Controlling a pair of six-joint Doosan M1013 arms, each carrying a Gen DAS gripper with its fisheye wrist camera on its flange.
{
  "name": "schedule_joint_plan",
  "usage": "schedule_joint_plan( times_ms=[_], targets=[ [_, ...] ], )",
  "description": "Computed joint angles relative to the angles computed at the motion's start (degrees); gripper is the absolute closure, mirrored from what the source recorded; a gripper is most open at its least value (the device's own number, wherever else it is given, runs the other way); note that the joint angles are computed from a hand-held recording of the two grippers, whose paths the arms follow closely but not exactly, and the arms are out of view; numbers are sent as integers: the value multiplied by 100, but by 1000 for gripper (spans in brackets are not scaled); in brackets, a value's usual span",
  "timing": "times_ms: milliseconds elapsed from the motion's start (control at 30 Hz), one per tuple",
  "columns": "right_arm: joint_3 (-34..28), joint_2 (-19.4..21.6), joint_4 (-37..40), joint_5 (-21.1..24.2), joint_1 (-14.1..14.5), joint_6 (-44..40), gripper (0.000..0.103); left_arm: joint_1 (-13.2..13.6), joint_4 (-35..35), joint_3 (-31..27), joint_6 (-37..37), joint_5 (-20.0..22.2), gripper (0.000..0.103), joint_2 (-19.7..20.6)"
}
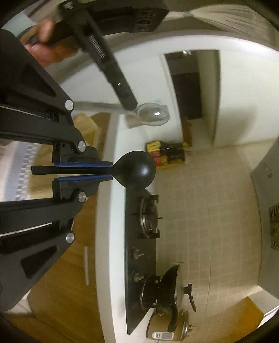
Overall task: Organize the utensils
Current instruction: 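Carry both spoons over the beige basket and open both tools to drop them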
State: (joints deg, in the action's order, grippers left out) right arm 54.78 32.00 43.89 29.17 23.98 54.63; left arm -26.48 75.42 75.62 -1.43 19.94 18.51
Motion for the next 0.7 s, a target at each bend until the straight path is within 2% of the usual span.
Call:
schedule_joint_plan(
  times_ms=[133, 200, 333, 500, 700],
  targets=[
    [-360, 315, -101, -126, 33, 166, 98, 66, 516, -278, -443, 246, 103, 292],
    [-453, 430, -223, -245, 63, 254, 98, 95, 578, -396, -433, 355, 103, 426],
    [-767, 710, -354, -149, 82, 435, 98, 166, 587, -502, -434, 440, 103, 628],
    [-648, 738, -310, -322, 131, 96, 98, 264, 620, -464, -636, 352, 103, 726],
    [-520, 726, -126, -272, 119, -132, 98, 333, 539, -333, -659, 65, 102, 704]
  ],
)
